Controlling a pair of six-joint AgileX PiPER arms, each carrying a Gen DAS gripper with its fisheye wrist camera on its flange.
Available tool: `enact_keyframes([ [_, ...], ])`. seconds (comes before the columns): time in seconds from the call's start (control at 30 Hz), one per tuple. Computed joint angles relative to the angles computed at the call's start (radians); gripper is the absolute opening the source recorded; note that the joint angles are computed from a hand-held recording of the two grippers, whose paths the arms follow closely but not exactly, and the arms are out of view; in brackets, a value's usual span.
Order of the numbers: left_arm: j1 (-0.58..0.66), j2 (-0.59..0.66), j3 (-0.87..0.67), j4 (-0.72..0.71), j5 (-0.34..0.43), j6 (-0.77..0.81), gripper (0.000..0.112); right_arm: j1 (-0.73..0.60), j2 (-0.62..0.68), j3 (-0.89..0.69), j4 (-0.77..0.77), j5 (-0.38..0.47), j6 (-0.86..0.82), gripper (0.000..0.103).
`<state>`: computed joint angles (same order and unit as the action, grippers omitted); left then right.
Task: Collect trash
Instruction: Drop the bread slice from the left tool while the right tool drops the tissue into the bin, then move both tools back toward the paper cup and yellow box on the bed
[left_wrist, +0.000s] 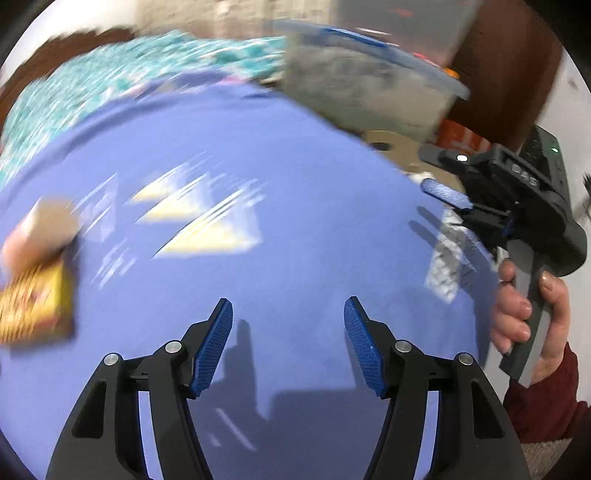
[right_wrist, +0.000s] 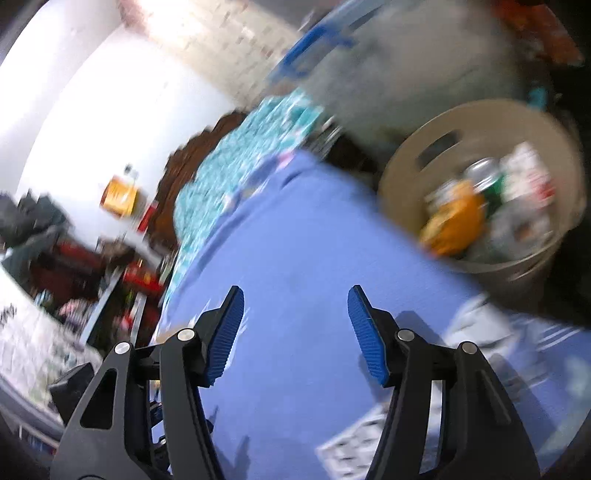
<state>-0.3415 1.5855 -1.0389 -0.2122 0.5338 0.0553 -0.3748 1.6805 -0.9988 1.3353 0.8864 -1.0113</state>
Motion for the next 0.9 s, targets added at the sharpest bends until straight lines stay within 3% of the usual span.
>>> enact_keyframes([
  [0.27, 0.343, -0.212, 0.252, -0.201, -0.032, 0.201, 0.059, 0.368, 0.078, -0.104, -0.109, -0.053, 0.126, 0.060],
  [0.43, 0.565, -0.255, 0.293, -0.359, 0.033, 0.369, 0.057, 0.617, 0.268, -0.401, -0.328, -0.068, 0.353, 0.056],
  [0.57, 0.685, -0.292, 0.308, -0.366, 0.059, 0.377, 0.057, 0.746, 0.420, -0.667, -0.526, -0.061, 0.554, 0.054],
  [0.7, 0.765, -0.320, 0.331, -0.367, 0.069, 0.395, 0.057, 0.813, 0.512, -0.822, -0.585, -0.033, 0.618, 0.054],
  [0.77, 0.785, -0.337, 0.343, -0.344, 0.060, 0.386, 0.057, 0.824, 0.521, -0.834, -0.580, -0.009, 0.601, 0.052],
  [0.9, 0.756, -0.352, 0.353, -0.244, 0.017, 0.293, 0.057, 0.852, 0.431, -0.673, -0.514, -0.024, 0.443, 0.051],
])
